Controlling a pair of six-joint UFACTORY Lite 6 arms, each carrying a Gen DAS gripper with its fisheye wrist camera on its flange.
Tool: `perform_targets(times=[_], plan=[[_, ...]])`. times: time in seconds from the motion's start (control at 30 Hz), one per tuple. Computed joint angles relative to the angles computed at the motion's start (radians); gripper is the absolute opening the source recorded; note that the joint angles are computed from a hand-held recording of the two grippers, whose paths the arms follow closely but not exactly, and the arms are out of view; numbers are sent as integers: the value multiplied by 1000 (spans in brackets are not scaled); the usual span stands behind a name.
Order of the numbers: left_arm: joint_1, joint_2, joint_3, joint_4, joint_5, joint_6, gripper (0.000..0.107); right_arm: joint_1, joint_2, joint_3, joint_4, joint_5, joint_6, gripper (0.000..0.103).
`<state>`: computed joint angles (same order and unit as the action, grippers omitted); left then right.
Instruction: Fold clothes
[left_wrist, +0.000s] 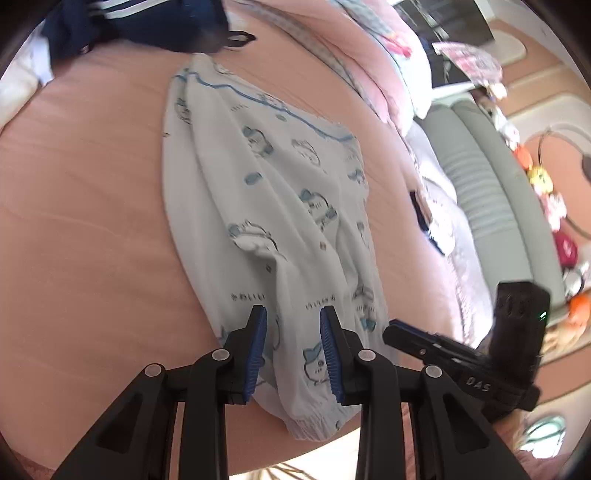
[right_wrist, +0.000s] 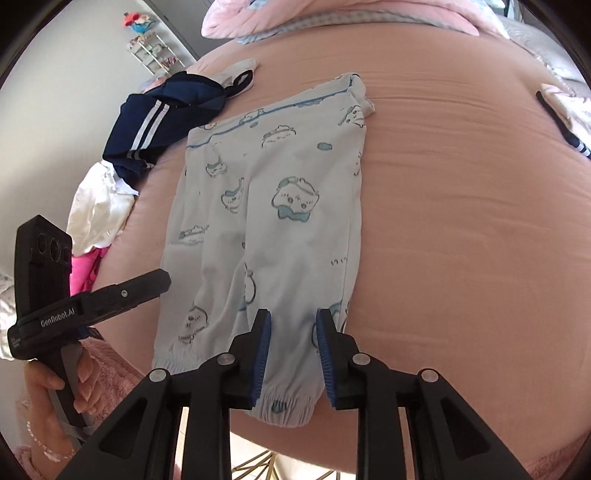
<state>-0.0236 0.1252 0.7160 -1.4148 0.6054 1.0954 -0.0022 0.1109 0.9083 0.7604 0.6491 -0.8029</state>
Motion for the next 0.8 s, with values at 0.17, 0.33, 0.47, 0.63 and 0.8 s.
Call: perform_targets(times=[0.17, 0.33, 0.47, 0.63, 0.8], plan=[[-70, -38, -45, -22, -74, -11, 26, 33, -117, -101, -15, -37, 3, 25], [-109, -94, -84, -71, -153, -4, 3, 56, -112, -132, -86, -78, 86, 25], [-155, -261, -148, -1, -237, -104, 3, 49, -136, -129, -85, -68, 90, 25], [-154, -246, -222, -20, -286, -80, 3, 47, -110, -139, -105, -94, 102, 25], [-43, -216, -251, -173, -202, 47, 3, -20, -147, -177, -28, -95, 10, 27]])
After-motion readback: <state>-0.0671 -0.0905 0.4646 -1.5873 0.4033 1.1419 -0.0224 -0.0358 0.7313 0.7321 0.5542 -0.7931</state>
